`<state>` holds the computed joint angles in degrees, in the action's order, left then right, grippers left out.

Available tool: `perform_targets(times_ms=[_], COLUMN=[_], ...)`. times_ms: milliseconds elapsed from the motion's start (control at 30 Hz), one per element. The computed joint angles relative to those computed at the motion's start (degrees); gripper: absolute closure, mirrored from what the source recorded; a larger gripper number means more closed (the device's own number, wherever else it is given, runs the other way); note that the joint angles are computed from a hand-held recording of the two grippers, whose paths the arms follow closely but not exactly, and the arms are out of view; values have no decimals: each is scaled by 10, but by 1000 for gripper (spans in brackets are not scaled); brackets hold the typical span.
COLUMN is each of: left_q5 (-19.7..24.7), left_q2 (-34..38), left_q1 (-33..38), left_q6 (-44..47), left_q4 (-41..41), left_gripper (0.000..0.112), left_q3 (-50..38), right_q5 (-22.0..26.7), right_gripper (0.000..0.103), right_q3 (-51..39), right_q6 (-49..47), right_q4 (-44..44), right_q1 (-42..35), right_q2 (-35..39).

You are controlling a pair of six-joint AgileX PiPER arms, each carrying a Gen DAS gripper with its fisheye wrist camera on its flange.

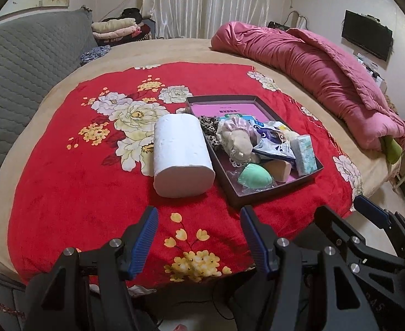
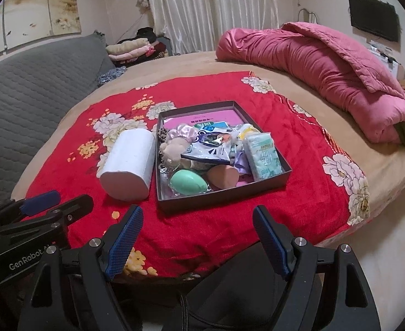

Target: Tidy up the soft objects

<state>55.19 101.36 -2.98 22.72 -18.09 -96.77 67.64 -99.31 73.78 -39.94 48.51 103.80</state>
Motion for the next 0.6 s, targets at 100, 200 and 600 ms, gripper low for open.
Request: perform_targets(times_ms=[100, 200, 600], left_q5=[1, 0, 1], left_q2=[0, 0, 2], left_q1=[-1, -1, -3], left_q6=[-3, -4, -9], left_q4=[3, 6, 15], left_gripper=[51, 51, 51], left_q3=[0, 1, 1], right_q5=[0, 1, 1], right_gripper=[21, 21, 21], right_q3=[-1, -3, -11], right_q6=[-2, -2, -15], right_q4=[0, 0, 6], right_q1=[0, 1, -1], right_q2=[1, 2, 7])
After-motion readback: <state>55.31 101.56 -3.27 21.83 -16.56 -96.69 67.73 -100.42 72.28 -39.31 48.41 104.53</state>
